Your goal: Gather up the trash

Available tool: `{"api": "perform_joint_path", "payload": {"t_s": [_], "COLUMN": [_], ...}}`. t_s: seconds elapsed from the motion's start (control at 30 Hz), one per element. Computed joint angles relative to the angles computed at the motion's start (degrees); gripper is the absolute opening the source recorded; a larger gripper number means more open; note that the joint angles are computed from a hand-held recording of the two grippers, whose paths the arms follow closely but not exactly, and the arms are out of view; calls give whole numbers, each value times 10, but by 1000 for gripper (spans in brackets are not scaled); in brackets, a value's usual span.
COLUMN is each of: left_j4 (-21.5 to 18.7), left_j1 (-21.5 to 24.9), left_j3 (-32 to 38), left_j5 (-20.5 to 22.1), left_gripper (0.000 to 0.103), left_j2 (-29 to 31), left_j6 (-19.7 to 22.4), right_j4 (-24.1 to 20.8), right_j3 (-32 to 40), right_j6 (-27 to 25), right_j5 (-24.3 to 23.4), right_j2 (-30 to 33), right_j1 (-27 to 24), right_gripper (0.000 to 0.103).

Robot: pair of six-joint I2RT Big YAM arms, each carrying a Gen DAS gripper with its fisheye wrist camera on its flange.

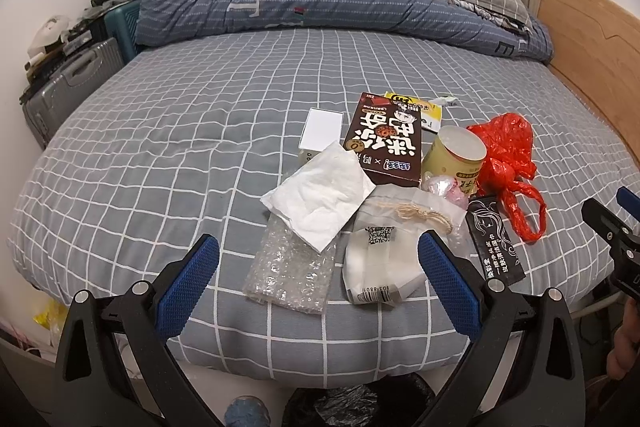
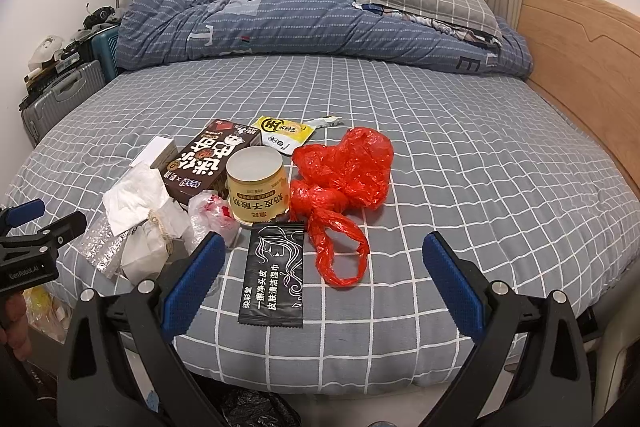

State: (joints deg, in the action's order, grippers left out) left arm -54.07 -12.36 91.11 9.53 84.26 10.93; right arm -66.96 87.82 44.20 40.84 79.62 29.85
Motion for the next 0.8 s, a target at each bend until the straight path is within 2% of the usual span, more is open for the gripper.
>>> {"api": "perform_joint_path", "payload": {"t_s": [0.8], "left_j4": [-2], "left_j1": [0], "left_j3": [2], "left_j5": [-2], "left_gripper": [97], "left_j2": [7], "left_j6": [0], "right_j4": [1], "right_j3": [1], "right_j6": [-2], "right_j5": [-8], "right_j2": [4], "right_j1": [-3], "right_gripper": [95]}}
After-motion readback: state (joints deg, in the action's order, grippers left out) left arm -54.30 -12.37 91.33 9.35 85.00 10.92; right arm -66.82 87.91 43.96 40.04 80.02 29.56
